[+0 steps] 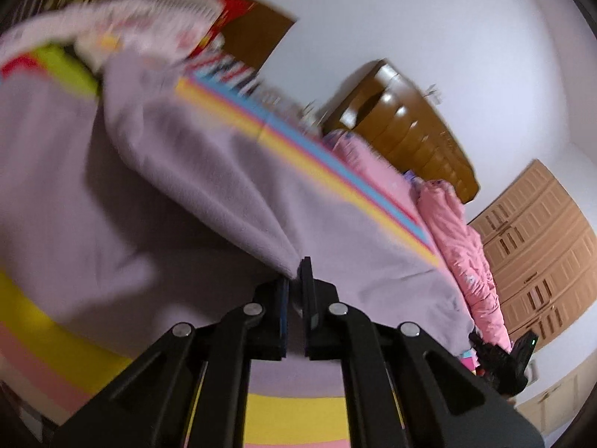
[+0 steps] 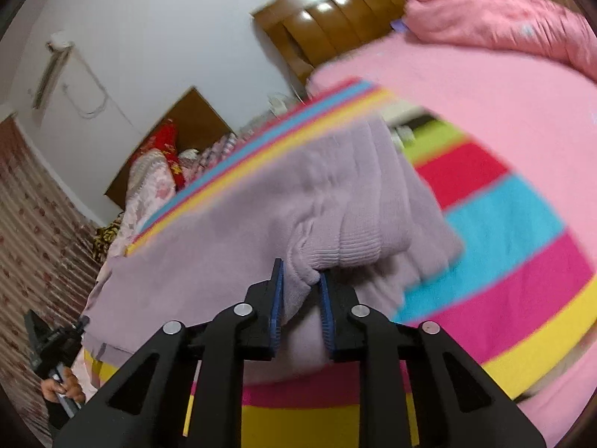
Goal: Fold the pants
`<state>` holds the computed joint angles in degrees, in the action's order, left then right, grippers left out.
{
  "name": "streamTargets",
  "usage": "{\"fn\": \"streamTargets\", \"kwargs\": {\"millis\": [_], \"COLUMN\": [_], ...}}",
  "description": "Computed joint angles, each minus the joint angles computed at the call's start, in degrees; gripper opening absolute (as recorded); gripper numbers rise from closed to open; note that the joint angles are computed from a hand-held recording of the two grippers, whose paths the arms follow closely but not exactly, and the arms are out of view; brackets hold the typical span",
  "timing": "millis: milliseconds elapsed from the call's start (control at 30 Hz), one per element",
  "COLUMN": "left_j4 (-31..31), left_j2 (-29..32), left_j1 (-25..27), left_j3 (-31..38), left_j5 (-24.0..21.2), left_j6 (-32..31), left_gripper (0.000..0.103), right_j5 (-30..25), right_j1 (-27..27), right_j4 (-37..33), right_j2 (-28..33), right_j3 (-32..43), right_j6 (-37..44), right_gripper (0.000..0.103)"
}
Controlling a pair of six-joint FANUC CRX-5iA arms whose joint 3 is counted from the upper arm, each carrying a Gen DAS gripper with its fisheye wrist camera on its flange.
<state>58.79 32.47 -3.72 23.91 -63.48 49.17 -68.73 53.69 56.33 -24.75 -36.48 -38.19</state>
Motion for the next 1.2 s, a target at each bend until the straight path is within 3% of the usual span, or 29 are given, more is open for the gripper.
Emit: {"fn": "streamTargets", "kwargs": {"millis": [100, 167, 267, 333, 433, 533, 700, 800, 933, 967, 1000, 1033, 1067, 1133, 1167, 1200], "left_j4": [3.27, 1.40, -4.84, -6.05, -3.95, -3.70, -8.88, -6.61, -7.94, -7.98, -8.32, -8.21, -7.91, -9.91, -10.61, -8.60], "left_j2": [-3.18, -3.68, -1.91, -0.64, -0.28, -2.28, 0.77, 1.20, 0.51, 0.06, -0.83, -2.18, -4.09, -8.51, -11.82, -13.82], "left_j1": [0.31, 0.59, 0.86, 1.02, 1.11, 0.58, 0.86, 1.14, 1.29, 1.31, 1.34, 1.52, 1.49, 0.58, -0.27, -1.08], "left_j3": [-4.02, -5.29, -4.60, -4.20, -3.91, -4.66, -1.44, -2.44, -2.29, -2.72, -3.56, -5.17, -7.49, -11.86, -15.40, -18.00], "left_j5": [0.11, -0.76, -2.42, -3.18, -3.54, -1.14, -3.93, -4.09, -3.56, -3.15, -1.89, 0.08, 3.50, 12.88, 19.92, 24.00], "left_j6": [-4.37, -4.67, -1.04, 0.67, -0.13, -2.60, 2.60, 1.18, 0.46, -0.04, -0.25, -0.84, -1.72, -1.85, -3.26, -6.76], "left_gripper": [0.005, 0.005, 0.005, 0.005, 0.005, 0.005, 0.005, 0.006, 0.015, 0.022, 0.031, 0.050, 0.061, 0.065, 0.067, 0.069], "right_j5": [-4.54, -5.69, -2.18, -0.15, -1.32, -2.65, -0.67, -1.61, -2.25, -2.61, -4.14, -6.99, -12.28, -22.43, -26.12, -27.46], "right_j1": [1.33, 1.96, 1.83, 2.79, 2.71, 3.20, 3.28, 3.62, 3.62, 3.97, 4.98, 6.29, 7.92, 10.57, 11.44, 11.55], "right_j4": [2.45, 1.32, -2.82, 0.93, 0.08, 0.68, -0.30, -0.43, -1.34, -1.58, -1.90, -2.52, -4.24, -5.05, -4.22, -3.43], "right_j2": [0.56, -0.49, -3.07, -5.00, -4.44, -3.83, -4.43, -4.40, -3.69, -3.44, -2.90, -1.87, 0.42, 5.55, 8.44, 10.08], "right_j3": [1.85, 0.78, -3.40, -7.97, -6.33, -5.08, -7.08, -6.39, -5.15, -4.78, -3.96, -2.65, 0.09, 4.96, 7.21, 8.68], "right_j6": [2.36, 0.71, -5.22, -10.95, -9.15, -7.78, -10.86, -10.72, -10.40, -10.14, -9.81, -9.79, -9.20, -7.51, -5.61, -2.99], "right_gripper": [0.017, 0.017, 0.013, 0.013, 0.013, 0.013, 0.013, 0.013, 0.017, 0.021, 0.023, 0.037, 0.053, 0.062, 0.062, 0.062]}}
